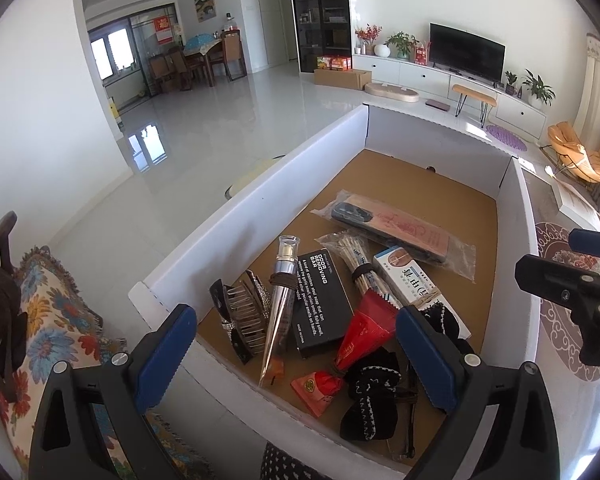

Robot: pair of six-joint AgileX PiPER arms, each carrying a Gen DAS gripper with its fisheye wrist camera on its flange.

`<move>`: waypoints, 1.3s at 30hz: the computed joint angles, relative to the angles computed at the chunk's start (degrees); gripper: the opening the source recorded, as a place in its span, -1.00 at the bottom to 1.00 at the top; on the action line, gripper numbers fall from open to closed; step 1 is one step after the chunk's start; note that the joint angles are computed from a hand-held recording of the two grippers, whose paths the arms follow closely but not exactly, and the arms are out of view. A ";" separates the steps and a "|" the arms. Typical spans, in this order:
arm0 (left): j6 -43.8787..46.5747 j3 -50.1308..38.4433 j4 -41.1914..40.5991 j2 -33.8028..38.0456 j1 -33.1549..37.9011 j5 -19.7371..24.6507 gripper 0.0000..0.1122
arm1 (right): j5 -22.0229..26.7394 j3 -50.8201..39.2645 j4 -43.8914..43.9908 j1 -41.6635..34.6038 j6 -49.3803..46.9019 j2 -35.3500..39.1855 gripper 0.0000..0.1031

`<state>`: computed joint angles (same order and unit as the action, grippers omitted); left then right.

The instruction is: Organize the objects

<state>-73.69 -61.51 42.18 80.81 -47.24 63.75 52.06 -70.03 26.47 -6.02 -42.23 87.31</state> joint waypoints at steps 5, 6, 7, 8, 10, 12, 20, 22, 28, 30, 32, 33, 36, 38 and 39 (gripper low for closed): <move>4.34 -2.10 -3.26 -1.61 1.14 1.27 0.81 | 3.26 -2.89 -2.12 1.01 4.46 0.87 1.00; 5.19 -2.46 -4.08 -2.07 1.60 1.26 0.81 | 3.73 -3.37 -2.43 1.19 5.17 0.99 1.00; 5.86 -2.68 -4.82 -2.60 2.07 1.09 0.81 | 4.18 -3.80 -2.74 1.39 5.88 1.04 1.00; 6.22 -2.90 -5.34 -3.03 2.41 1.12 0.81 | 4.65 -4.28 -2.89 1.50 6.41 1.11 1.00; 6.36 -3.43 -5.61 -3.59 2.70 1.84 0.81 | 5.29 -5.02 -3.16 1.72 7.36 1.17 1.00; 6.68 -3.80 -5.79 -4.00 3.01 2.47 0.81 | 5.40 -5.54 -4.12 2.34 8.57 1.06 1.00; 8.22 -3.68 -7.39 -4.49 5.42 2.22 0.81 | 6.29 -6.48 -5.73 4.38 10.83 1.06 1.00; 8.54 -3.40 -7.82 -4.61 6.02 1.98 0.81 | 6.32 -6.37 -5.95 4.82 11.16 1.03 1.00; 9.11 -2.92 -7.94 -5.23 6.63 1.88 0.81 | 6.13 -6.33 -7.46 6.00 12.44 0.58 1.00; 9.09 -3.00 -7.61 -5.29 6.47 2.15 0.81 | 6.10 -6.41 -7.74 6.10 12.68 0.42 1.00; 9.31 -3.16 -7.60 -5.43 6.58 2.19 0.81 | 6.12 -6.49 -7.91 6.17 12.84 0.32 1.00; 9.35 -3.20 -7.64 -5.56 6.57 2.25 0.81 | 6.18 -6.61 -7.90 6.21 12.86 0.38 1.00; 9.46 -3.21 -7.62 -5.80 6.56 2.23 0.81 | 6.28 -6.68 -7.92 6.26 12.97 0.37 1.00; 9.32 -3.19 -7.35 -5.77 6.31 2.39 0.81 | 6.28 -6.63 -8.12 6.48 13.21 0.37 1.00; 9.24 -3.11 -7.25 -5.85 6.18 2.48 0.81 | 6.25 -6.59 -8.25 6.60 13.35 0.33 1.00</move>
<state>-64.45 -64.62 34.94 74.96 -41.06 66.23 58.31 -76.63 18.22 0.58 -28.89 87.64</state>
